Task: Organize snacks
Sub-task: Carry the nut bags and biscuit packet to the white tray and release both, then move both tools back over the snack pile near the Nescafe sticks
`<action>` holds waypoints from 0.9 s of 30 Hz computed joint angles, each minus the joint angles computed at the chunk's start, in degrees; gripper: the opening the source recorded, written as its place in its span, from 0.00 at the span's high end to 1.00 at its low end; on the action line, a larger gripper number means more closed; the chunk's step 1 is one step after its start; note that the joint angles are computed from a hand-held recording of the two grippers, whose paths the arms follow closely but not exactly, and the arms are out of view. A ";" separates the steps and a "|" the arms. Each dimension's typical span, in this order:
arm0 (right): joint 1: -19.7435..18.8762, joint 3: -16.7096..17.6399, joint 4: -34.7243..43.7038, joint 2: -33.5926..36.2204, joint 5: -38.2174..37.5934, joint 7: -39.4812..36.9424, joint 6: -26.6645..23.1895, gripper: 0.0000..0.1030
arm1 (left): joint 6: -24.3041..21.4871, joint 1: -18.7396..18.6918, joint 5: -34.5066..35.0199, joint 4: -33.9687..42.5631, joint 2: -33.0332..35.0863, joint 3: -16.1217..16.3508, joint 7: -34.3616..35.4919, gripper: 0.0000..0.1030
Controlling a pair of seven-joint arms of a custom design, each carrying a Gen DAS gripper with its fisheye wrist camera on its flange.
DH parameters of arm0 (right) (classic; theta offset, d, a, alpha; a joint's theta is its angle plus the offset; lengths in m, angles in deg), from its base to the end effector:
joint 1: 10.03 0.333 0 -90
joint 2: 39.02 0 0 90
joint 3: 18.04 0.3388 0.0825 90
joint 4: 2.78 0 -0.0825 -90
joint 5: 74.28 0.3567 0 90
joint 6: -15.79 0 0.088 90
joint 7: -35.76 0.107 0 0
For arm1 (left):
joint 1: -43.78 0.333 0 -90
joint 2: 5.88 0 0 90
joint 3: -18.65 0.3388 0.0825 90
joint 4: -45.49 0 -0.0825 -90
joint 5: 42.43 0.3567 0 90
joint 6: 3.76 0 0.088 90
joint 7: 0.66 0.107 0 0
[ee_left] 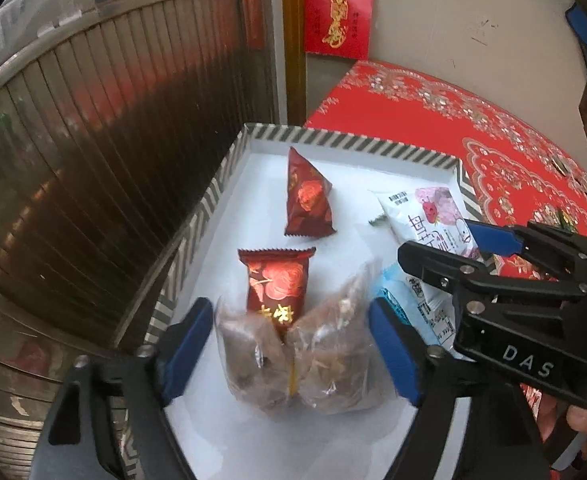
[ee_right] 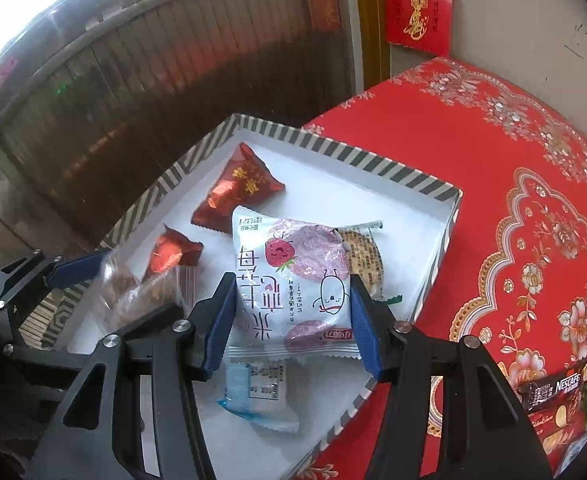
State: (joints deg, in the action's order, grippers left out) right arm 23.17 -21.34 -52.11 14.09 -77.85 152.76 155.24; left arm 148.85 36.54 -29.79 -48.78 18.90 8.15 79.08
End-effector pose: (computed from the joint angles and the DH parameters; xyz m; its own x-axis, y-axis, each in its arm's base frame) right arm 0.6998 0.4298 0.4422 0.1772 -0.9682 -0.1766 -0.8124 -0.0426 -0.5816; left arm 0.6714 -0.1984 0.4684 -0.2478 -0.9687 -0.0166 -0.7973 0.2136 -0.5645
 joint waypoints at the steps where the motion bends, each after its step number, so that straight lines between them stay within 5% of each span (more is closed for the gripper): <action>1: -0.04 -0.03 -0.87 -0.45 0.12 0.36 1.00 0.47 | 0.44 -0.21 0.48 -0.25 -0.25 0.37 -0.49 0.16; 10: -0.61 0.62 0.53 0.34 1.63 0.78 0.56 0.40 | 0.57 -0.39 1.82 -0.93 -1.29 0.65 -1.39 0.15; 27: 5.39 -8.01 -42.67 -25.94 -9.38 17.07 22.07 0.39 | 2.88 -2.11 -0.68 -1.85 -3.13 -3.24 2.43 0.09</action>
State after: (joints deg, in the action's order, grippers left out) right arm 28.56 -29.34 -94.77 -11.84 -87.23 169.82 177.31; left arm 151.74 34.43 -30.47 -50.62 15.77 4.91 81.50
